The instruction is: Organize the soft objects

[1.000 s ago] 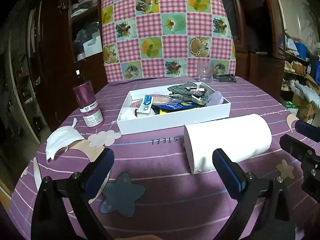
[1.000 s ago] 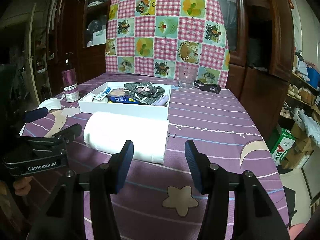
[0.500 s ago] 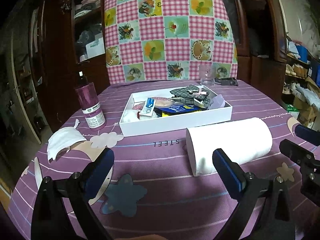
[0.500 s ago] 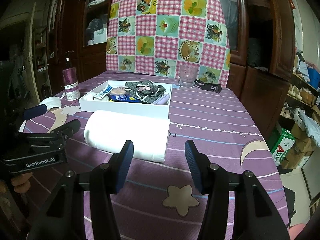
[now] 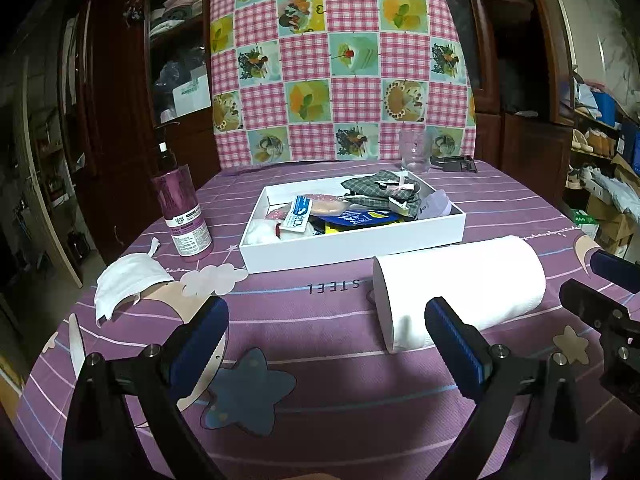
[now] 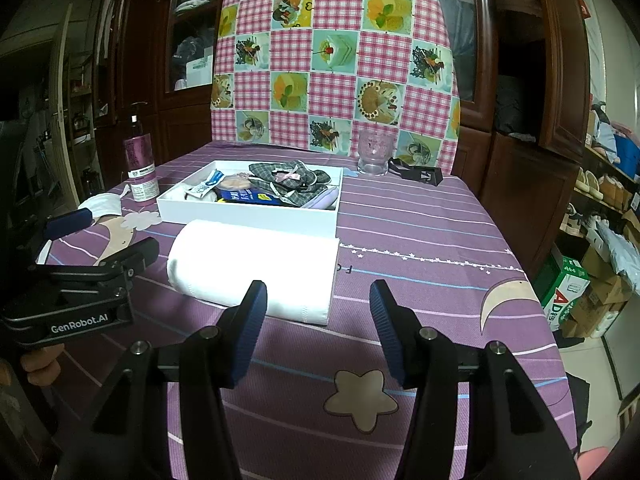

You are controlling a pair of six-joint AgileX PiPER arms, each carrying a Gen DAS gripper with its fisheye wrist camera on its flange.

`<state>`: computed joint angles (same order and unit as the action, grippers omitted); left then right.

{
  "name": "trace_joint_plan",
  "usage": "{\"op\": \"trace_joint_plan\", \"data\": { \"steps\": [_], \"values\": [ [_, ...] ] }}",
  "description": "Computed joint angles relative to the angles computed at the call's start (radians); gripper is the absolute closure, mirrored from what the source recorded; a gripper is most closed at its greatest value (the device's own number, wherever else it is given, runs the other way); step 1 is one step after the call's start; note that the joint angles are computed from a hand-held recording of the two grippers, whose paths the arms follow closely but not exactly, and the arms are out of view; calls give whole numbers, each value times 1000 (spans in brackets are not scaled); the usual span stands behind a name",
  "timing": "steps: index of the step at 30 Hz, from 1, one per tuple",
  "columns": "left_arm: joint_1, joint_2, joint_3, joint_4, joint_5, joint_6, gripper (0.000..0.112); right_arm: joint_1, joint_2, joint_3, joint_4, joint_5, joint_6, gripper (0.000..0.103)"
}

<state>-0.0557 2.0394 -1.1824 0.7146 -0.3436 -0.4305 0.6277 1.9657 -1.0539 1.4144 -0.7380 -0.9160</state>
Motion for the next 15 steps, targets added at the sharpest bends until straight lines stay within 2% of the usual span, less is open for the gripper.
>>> {"op": "trace_joint_plan", "data": {
  "steps": [15],
  "values": [
    [-1, 6, -7, -23, 12, 20, 12, 1, 0, 0, 0, -1, -1, 48]
  ]
}}
